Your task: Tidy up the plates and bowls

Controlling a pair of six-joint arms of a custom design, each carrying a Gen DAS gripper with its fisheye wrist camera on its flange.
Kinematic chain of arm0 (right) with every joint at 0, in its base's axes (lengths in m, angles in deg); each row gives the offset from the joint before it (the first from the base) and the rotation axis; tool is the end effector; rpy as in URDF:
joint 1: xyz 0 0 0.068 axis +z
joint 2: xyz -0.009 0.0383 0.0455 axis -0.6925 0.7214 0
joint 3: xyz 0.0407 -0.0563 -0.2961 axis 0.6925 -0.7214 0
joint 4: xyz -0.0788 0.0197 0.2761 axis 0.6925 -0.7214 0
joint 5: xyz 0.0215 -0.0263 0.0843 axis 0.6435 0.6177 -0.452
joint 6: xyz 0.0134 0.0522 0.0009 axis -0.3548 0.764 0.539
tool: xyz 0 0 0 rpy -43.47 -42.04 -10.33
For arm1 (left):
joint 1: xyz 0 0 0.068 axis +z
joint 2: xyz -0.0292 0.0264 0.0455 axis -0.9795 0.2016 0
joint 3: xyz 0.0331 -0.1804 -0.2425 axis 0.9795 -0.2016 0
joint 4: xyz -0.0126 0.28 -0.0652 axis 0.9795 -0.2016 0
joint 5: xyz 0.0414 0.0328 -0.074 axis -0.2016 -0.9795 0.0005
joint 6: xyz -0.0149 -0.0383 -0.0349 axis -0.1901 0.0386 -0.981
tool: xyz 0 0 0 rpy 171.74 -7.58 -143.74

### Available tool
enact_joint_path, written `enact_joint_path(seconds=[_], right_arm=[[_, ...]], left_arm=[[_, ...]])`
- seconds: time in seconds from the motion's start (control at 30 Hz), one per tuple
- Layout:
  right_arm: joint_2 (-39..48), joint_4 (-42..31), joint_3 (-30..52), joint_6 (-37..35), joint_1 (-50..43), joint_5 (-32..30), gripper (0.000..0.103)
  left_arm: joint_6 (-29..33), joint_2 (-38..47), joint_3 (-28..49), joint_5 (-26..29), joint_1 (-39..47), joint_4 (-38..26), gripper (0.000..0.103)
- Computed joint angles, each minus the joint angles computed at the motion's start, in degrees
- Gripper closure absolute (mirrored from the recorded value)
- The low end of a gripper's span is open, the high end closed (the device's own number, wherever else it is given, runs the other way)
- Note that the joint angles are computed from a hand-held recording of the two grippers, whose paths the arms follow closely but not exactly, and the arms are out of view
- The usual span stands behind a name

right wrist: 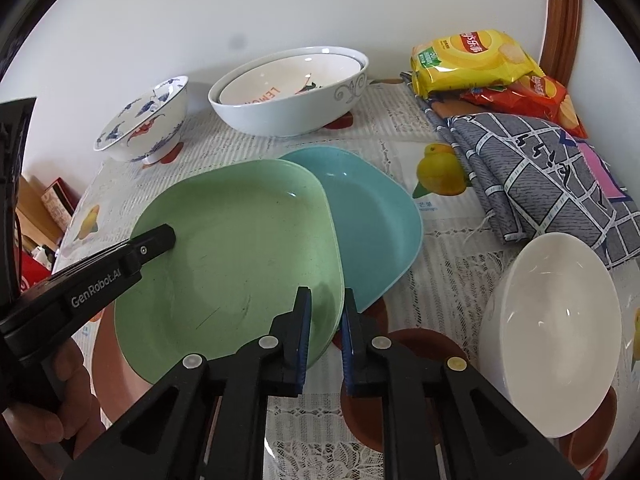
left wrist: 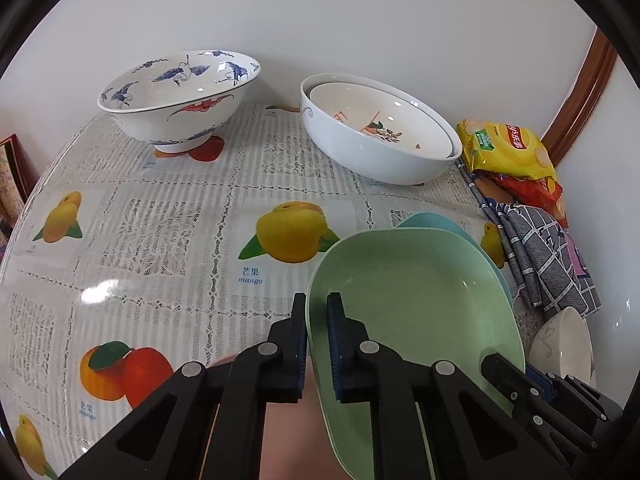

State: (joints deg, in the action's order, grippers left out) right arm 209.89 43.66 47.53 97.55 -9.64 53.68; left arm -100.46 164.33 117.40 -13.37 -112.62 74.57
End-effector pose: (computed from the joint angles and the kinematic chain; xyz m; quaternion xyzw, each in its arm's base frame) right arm 0.3004 0.2034 0.0250 -0.1781 0.9384 0.1106 0.2746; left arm 0.2607 -0.1597 0.0556 -0.2434 0.9186 -0.0244 0.3104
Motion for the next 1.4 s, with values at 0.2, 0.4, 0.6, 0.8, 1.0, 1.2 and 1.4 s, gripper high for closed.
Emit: enact_joint_path(seconds=[0.2,0.4,0.6,0.8,1.0,1.2,1.4], right_arm=[[-4.9,1.6,-4.0,0.1,0.2,0.1,0.092],[-12.7,1.9,-9.5,0.4,-0.8,-1.1,0.092],[-22.4,1.4,-16.5,0.4,-1.7,-1.1,0.093],[-31.2,0.0,-22.3,0.4,-1.7,-0.5,0.093],[-37.8,-0.8,-26.9,1.2,-0.6,0.2,0.093],[-41.8,-1.3,-29.6,3.2,2.4,1.9,0.093],[-44.3,-2.4,-30.7,4.3,4.9,3.7,0.093]], left_arm=[[-3.4,-5.7,-1.4,-3.4,-3.7,-4.4,0.093],[-7.6,-11.1,-0.2,-7.8,-9.6,-12.4,0.093],[-13.4,-14.2,2.1,-12.1,-16.3,-20.4,0.093],[-19.9,-16.0,3.8,-15.7,-22.5,-27.6,0.093],[-26.1,-16.9,5.4,-18.2,-27.6,-34.9,0.093],[-31.1,-18.4,5.6,-20.1,-30.7,-40.3,0.093],[-33.3,-19.2,4.8,-20.6,-32.2,-41.0,0.093]])
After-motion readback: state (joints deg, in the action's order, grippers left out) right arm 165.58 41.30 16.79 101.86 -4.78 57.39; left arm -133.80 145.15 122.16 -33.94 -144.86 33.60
